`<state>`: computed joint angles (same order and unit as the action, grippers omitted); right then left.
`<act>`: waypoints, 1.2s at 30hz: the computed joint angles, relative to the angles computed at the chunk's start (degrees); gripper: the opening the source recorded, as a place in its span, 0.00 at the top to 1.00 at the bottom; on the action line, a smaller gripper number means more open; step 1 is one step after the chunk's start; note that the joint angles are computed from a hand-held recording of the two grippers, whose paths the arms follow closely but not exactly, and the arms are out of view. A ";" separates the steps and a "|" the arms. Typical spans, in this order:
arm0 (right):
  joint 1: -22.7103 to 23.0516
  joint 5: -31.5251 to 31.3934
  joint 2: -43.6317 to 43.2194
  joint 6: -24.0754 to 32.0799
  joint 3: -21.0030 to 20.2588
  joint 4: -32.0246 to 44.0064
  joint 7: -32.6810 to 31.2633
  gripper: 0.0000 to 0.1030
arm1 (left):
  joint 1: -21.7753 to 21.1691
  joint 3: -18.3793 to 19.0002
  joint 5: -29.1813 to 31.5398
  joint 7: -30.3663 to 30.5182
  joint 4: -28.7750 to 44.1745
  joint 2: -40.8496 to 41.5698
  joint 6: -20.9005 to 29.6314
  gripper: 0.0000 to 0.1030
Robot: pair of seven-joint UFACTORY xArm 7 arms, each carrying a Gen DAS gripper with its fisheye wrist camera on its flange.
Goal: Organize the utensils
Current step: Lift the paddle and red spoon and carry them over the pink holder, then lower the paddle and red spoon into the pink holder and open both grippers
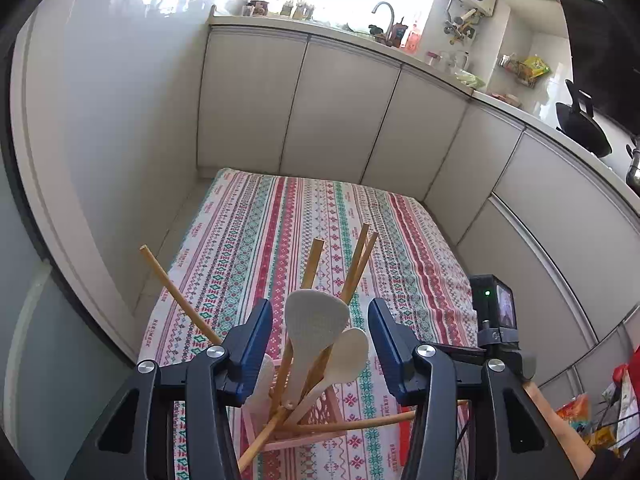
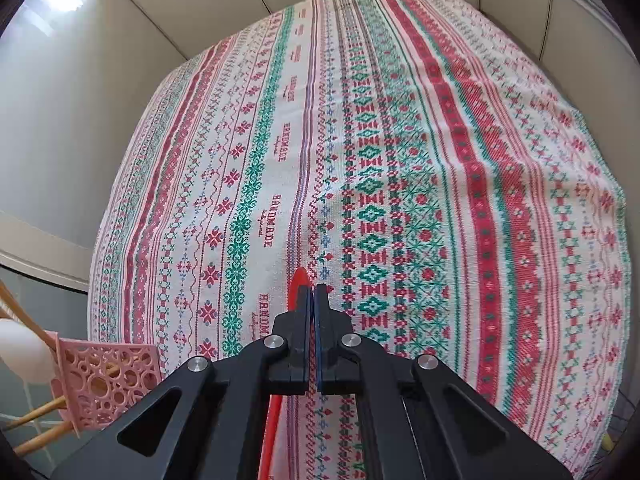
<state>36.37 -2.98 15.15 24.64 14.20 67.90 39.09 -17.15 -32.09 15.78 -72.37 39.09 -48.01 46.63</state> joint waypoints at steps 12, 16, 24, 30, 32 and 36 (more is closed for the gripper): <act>-3.30 -27.03 -22.99 -3.09 4.76 -11.31 27.51 1.00 | -4.42 1.20 -5.61 0.04 -0.33 -7.48 9.74 0.43; -7.97 -36.29 -28.51 -2.05 10.62 -11.27 37.08 0.99 | -4.71 1.73 -6.97 0.63 -0.82 -10.14 12.01 0.40; -16.39 -56.07 -27.66 4.72 25.41 -1.81 55.93 0.99 | -3.76 2.06 -8.54 1.73 -1.10 -15.71 19.11 0.34; -9.89 -79.67 -11.00 22.75 32.89 11.15 63.30 0.99 | -2.88 2.75 -9.80 3.50 -2.04 -19.14 23.00 0.32; -5.82 -85.06 -6.11 27.75 32.36 14.17 63.24 0.99 | -2.55 2.74 -10.19 4.23 -2.04 -19.38 24.36 0.32; 0.84 -92.38 0.64 33.00 29.18 18.37 63.76 0.99 | -2.24 3.14 -11.03 4.92 -2.89 -21.00 25.47 0.32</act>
<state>37.21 -95.36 15.79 57.65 43.38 86.27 102.86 -19.39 -28.95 4.75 -67.45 36.21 -69.00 72.10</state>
